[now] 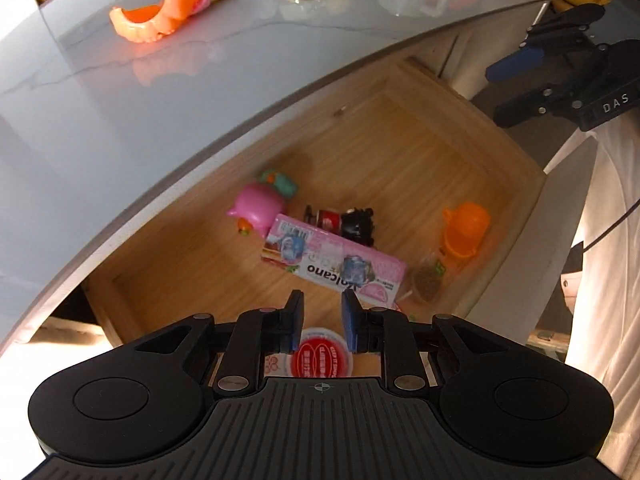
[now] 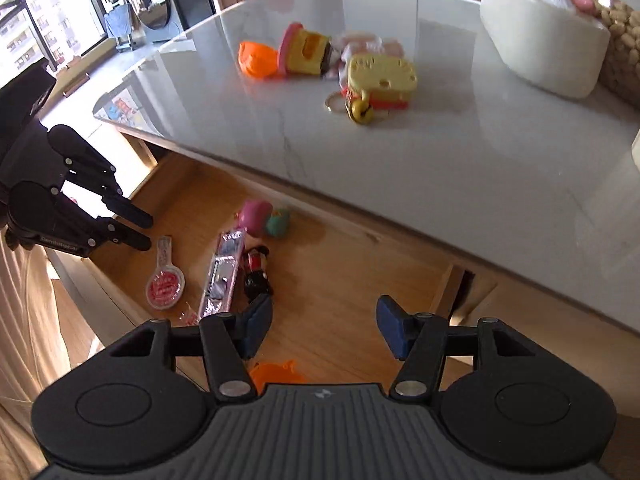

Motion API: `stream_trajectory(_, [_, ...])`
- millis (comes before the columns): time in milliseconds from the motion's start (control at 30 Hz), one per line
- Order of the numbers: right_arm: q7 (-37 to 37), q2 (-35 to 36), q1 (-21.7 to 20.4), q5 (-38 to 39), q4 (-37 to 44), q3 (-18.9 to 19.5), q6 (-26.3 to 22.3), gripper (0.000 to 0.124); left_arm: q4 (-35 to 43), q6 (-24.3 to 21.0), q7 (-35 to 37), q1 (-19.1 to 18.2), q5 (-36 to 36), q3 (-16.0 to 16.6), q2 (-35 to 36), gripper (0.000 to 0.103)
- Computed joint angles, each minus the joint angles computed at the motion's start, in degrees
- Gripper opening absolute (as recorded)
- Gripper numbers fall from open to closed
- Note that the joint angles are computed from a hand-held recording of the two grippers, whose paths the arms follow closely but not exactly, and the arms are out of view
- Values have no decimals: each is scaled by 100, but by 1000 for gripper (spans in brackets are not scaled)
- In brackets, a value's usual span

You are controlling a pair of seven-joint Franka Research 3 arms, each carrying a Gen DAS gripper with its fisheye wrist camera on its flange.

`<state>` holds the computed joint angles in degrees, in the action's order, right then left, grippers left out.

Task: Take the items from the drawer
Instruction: 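Lower both tools into the drawer, left tool toward the pink Volcano package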

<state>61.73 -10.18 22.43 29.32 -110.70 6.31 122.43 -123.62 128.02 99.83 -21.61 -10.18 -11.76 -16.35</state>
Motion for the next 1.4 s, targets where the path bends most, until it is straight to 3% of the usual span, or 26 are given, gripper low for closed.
stream_trajectory(133, [426,-3,-7,-139,-301,68,148,58,-148,679,521,-227,-37,-88,81,23])
stream_trajectory(233, [585,11,0,-500,-358,130,331,58,-46,932,903,-332,25,-157,350,25])
stream_trajectory(400, [645,-34,0,-380,-410,56,299,58,82,1409,735,-226,1305,-491,872,24])
stream_trajectory(467, [716,-8,-8,-439,-401,59,245,58,166,1319,715,-232,1462,-511,986,25])
stream_trajectory(600, [805,-7,-31,-527,-401,50,196,58,410,712,512,-197,1694,-537,1170,25])
stream_trajectory(733, [832,38,-48,-406,-359,12,130,58,485,485,557,-199,1558,-534,1252,24])
stream_trajectory(1067, [1025,112,-69,-429,-298,28,108,58,564,552,580,-151,1060,-508,1341,24])
stream_trajectory(1167, [1079,100,-79,-432,-299,23,105,58,428,814,576,-118,832,-467,1233,24])
stream_trajectory(1400, [1160,18,-88,-535,-420,33,227,58,536,612,106,-77,1346,-488,1234,24])
